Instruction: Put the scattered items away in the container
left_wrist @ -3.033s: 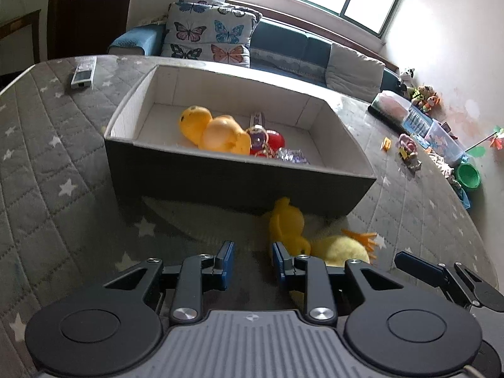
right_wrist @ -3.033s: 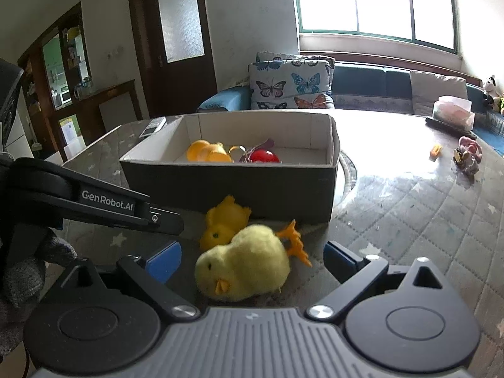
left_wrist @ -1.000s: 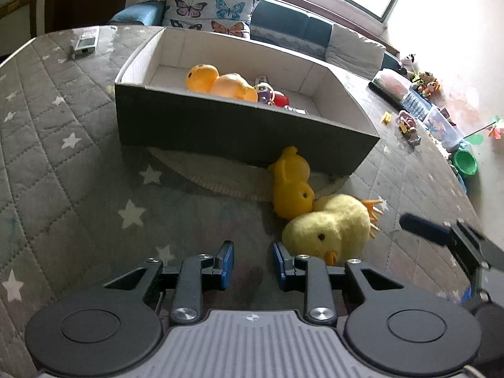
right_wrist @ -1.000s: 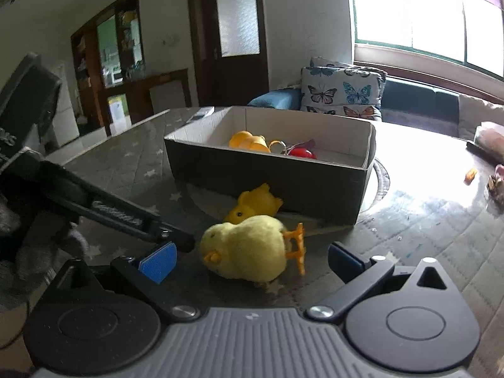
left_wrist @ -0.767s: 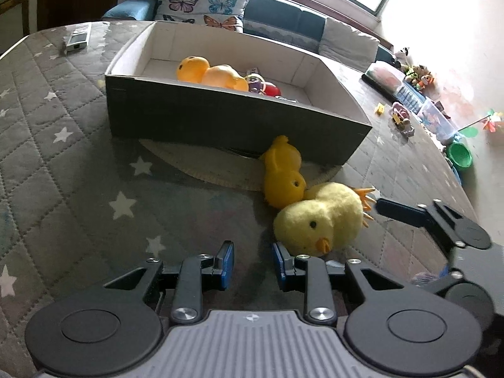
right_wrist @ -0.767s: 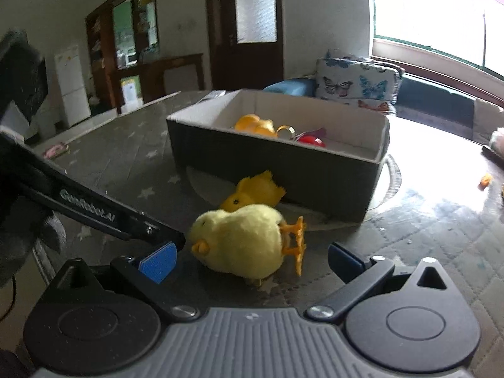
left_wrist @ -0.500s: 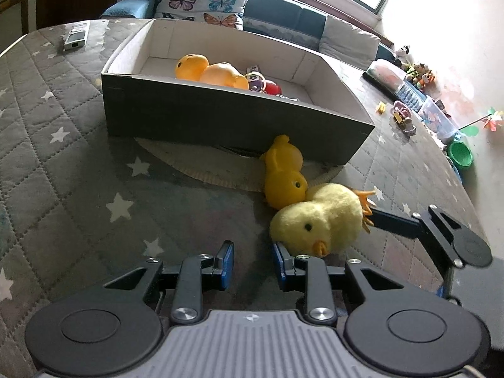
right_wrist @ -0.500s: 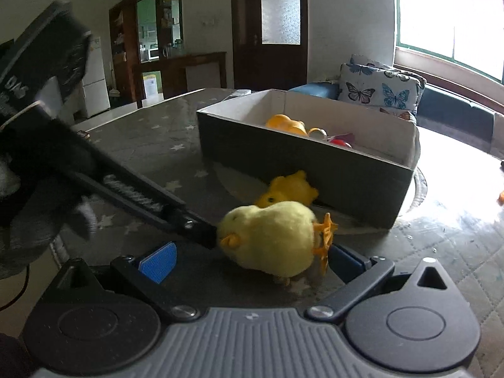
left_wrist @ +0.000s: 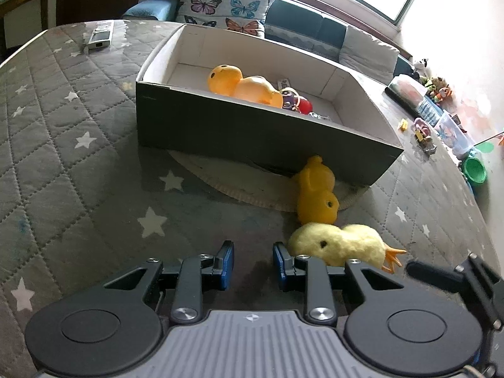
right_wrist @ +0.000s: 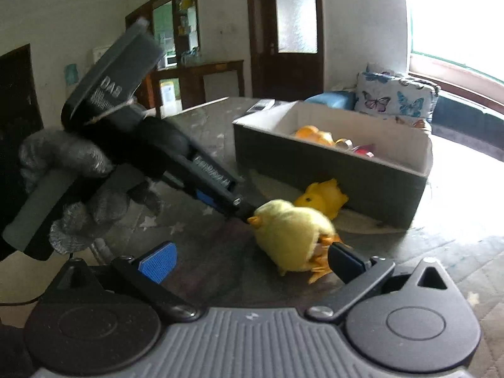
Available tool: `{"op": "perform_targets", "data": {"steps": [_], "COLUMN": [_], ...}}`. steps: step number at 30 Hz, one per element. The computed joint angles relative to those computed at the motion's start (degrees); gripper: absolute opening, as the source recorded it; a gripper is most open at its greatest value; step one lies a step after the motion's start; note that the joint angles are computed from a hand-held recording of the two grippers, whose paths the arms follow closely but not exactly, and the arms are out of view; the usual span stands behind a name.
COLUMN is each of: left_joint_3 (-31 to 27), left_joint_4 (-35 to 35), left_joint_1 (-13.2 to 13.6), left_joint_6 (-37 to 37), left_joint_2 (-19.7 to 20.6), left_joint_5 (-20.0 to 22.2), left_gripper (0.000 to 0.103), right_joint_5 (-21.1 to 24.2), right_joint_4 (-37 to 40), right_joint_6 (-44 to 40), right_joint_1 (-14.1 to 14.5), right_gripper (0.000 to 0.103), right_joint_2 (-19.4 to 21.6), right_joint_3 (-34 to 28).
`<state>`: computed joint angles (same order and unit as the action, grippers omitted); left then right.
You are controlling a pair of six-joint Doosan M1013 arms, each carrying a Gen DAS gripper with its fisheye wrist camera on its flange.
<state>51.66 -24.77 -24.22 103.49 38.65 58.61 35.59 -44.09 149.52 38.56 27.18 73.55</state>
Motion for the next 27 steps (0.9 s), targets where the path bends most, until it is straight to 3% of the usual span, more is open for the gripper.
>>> {"op": "perform_targets", "data": {"steps": [6, 12, 21, 27], "left_joint_3": [0.31, 0.28, 0.24, 0.1], "left_joint_4": [-2.8, -3.25, -5.06, -6.19], "left_joint_1": [0.24, 0.47, 0.96, 0.97], "left_joint_6": [1.91, 1.64, 1.69, 1.23], "left_joint_2": [-0.4, -0.47, -0.58, -0.63], "left_joint_5": [0.56, 0.74, 1.56, 2.25], "left_gripper": [0.03, 0.03, 0.03, 0.03], "right_joint_5": [3.05, 1.62, 4.79, 7.22], "right_joint_4": [-2.28, 4.56, 9.07, 8.85], "right_joint_6": [1.14, -6.34, -11.34, -9.34], "right_joint_1": [-0.73, -2.7, -2.71, -1.46], "right_gripper": [0.103, 0.102, 0.082, 0.079], "right_joint_2": [0.51, 2.24, 3.86, 3.85], "right_joint_3": [-1.13, -3.35, -5.65, -6.24]}}
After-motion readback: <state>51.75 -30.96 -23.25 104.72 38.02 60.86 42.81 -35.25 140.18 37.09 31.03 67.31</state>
